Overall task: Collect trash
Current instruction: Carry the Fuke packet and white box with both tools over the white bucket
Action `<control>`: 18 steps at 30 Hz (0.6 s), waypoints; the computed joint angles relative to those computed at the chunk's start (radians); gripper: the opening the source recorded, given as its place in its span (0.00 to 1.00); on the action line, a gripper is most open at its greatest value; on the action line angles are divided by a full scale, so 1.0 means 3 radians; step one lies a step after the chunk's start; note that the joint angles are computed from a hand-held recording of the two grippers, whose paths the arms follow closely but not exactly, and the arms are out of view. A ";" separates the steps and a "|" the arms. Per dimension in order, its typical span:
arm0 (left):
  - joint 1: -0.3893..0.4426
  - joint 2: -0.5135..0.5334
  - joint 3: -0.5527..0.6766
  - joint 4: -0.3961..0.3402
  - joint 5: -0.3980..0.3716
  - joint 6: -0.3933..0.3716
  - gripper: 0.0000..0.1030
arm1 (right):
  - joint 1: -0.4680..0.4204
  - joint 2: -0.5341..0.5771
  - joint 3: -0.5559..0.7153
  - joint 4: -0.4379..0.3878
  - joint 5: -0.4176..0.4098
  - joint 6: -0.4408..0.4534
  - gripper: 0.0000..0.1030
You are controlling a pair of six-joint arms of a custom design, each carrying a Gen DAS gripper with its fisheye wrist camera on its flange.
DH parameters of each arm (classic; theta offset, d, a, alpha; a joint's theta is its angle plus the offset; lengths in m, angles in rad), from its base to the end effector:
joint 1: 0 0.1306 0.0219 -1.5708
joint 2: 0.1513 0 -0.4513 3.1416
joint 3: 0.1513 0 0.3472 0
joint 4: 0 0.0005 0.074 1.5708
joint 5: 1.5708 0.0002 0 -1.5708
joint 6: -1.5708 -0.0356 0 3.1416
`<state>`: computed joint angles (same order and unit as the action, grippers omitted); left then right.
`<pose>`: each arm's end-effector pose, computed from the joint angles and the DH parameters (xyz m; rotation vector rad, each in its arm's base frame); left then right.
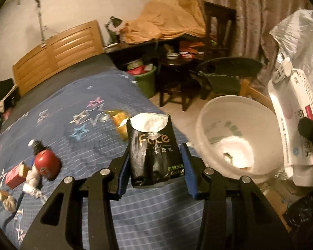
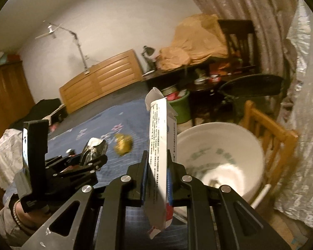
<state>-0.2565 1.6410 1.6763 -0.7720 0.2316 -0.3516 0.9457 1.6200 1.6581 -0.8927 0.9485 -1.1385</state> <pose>0.5282 -0.1475 0.5100 0.7982 2.1497 -0.2179 0.3286 0.4051 0.5145 0.5726 1.9459 0.1279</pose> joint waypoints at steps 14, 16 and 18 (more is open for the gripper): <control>-0.0415 0.0343 0.0482 -0.0482 0.0078 -0.0159 0.42 | -0.0269 -0.0450 -0.0495 -0.0354 -0.0004 -0.0304 0.16; -0.0465 0.0384 0.0523 -0.0509 0.0066 -0.0186 0.42 | -0.0283 -0.0426 -0.0484 -0.0373 -0.0021 -0.0330 0.16; -0.0500 0.0402 0.0530 -0.0511 0.0063 -0.0216 0.42 | -0.0306 -0.0440 -0.0526 -0.0346 -0.0050 -0.0338 0.16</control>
